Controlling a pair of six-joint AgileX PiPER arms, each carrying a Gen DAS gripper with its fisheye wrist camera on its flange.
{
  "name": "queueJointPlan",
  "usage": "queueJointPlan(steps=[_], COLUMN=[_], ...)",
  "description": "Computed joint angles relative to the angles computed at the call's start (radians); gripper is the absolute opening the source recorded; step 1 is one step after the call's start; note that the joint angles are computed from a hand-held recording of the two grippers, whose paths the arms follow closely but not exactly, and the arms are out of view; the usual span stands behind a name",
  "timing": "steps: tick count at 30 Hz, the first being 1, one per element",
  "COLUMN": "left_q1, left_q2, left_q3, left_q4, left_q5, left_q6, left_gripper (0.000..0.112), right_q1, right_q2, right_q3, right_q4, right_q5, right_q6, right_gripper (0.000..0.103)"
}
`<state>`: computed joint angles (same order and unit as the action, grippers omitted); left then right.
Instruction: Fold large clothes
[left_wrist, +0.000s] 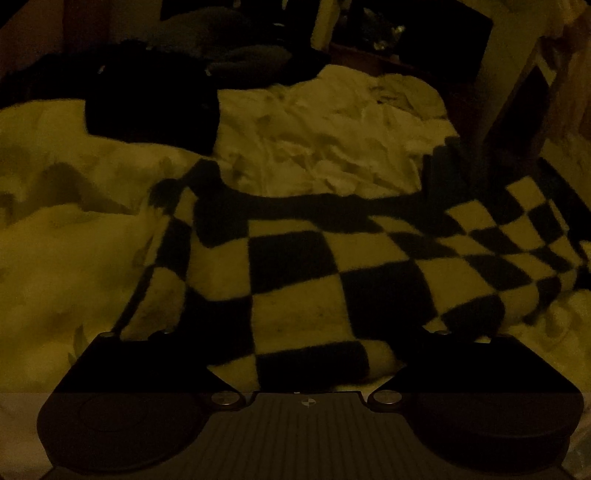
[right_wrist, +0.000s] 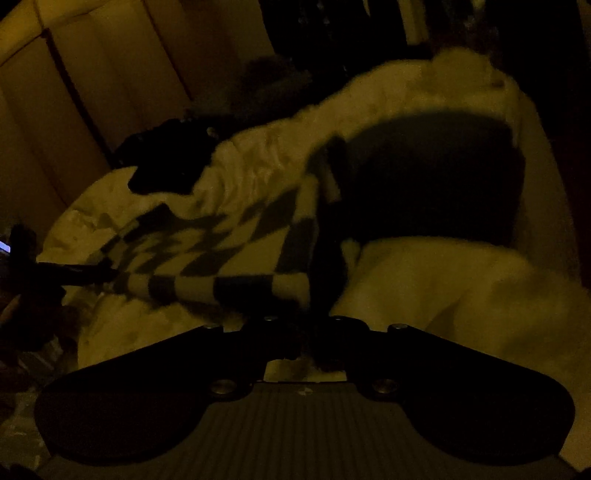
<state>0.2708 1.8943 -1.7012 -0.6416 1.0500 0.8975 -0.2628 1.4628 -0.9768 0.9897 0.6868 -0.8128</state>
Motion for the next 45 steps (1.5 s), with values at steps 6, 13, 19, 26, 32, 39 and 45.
queueJointPlan(steps=[6,13,19,26,32,39,45], left_q1=[-0.014,-0.082,-0.306,-0.54,-0.656,-0.817,-0.811], left_q2=[-0.09,-0.219,-0.305,-0.304,-0.239,-0.205,-0.15], left_q3=[0.065,0.15,0.313,0.428,0.411,0.446,0.381], left_q4=[0.015,-0.133,-0.094,-0.075,-0.064,0.19,0.156], left_q5=[-0.05,-0.02,-0.163,-0.399,-0.528,-0.729,-0.695], left_q6=[0.021,0.25,0.411,0.577,0.559,0.377,0.268], left_gripper=[0.103,0.103,0.103,0.103,0.103,0.103,0.077], right_q1=[-0.143,-0.116,-0.024,-0.026,-0.163,-0.201,-0.22], right_q2=[-0.009,0.109,0.272,0.379,0.419,0.433,0.467], right_q3=[0.041,-0.094,-0.292,-0.324,-0.133,-0.087,-0.098], right_q4=[0.313,0.272,0.102,0.209,0.614,0.675,0.682], right_q5=[0.166,0.18,0.119,0.141,0.335,0.404,0.432], right_q6=[-0.09,0.158,0.399,0.344,-0.021,-0.114,-0.108], right_gripper=[0.07,0.083,0.088,0.091,0.097,0.099,0.1])
